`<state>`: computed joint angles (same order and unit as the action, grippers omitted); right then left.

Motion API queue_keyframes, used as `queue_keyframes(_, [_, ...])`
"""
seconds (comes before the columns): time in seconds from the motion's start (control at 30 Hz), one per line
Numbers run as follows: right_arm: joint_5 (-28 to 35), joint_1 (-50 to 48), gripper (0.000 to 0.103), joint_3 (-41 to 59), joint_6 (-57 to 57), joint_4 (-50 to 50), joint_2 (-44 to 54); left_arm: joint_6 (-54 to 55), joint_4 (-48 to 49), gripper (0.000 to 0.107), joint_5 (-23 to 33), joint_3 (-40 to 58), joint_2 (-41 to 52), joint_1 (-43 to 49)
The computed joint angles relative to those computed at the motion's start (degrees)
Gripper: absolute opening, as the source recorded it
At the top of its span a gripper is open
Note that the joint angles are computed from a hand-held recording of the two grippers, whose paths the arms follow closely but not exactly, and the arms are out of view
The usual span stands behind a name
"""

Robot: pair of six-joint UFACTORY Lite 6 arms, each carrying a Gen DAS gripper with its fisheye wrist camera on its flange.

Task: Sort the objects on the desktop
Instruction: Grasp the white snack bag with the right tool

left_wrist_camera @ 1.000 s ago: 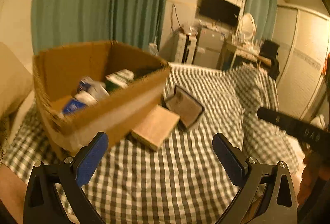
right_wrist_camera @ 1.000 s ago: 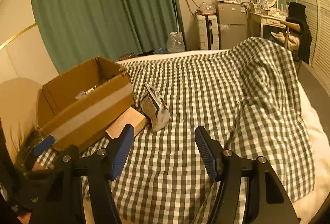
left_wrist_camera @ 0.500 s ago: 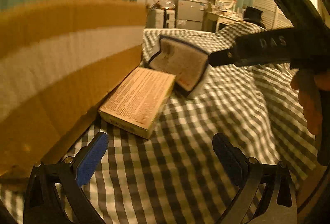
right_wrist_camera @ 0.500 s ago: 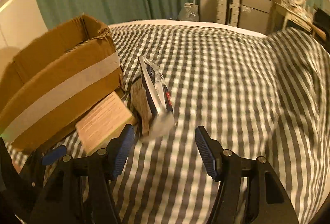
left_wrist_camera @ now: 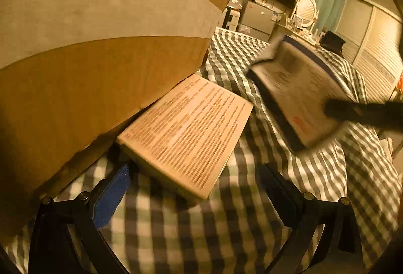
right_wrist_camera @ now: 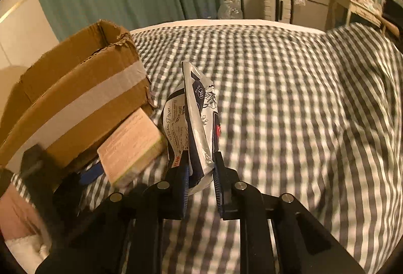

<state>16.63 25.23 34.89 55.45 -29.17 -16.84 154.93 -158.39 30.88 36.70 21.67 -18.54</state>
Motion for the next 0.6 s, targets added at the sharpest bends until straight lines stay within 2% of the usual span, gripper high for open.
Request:
queue_keyframes(0.1, [1.06, -0.71, 0.017, -3.66, -1.09, 3.2, -5.13, 1.76, -3.21, 0.103, -2.7, 2.56, 1.38, -2.4])
queue_keyframes(0.27, [1.32, -6.72, 0.017, -7.06, -14.18, 17.09, -12.82, -3.79, 6.94, 0.103, -0.64, 1.25, -0.26, -3.42])
queue_keyframes(0.33, [1.9, -7.93, 0.017, -7.04, -15.99, 18.75, -14.27, 0.03, 3.82, 0.103, 0.01, -0.15, -1.22, -4.56])
queue_keyframes(0.43, [2.78, -7.43, 0.018, -7.28, -16.07, 19.58, -15.66, 3.76, -2.69, 0.103, -1.99, 1.6, 0.21, -4.92])
queue_keyframes(0.5, [3.09, -6.8, 0.018, -7.15, -15.74, 19.4, -15.69, 2.48, -5.28, 0.103, -4.39, 3.95, 1.8, -4.23])
queue_keyframes(0.6, [3.36, -6.25, 0.018, -7.29, -15.22, 19.09, -16.73, -0.34, -5.56, 0.103, -4.18, 5.07, 2.41, -4.73])
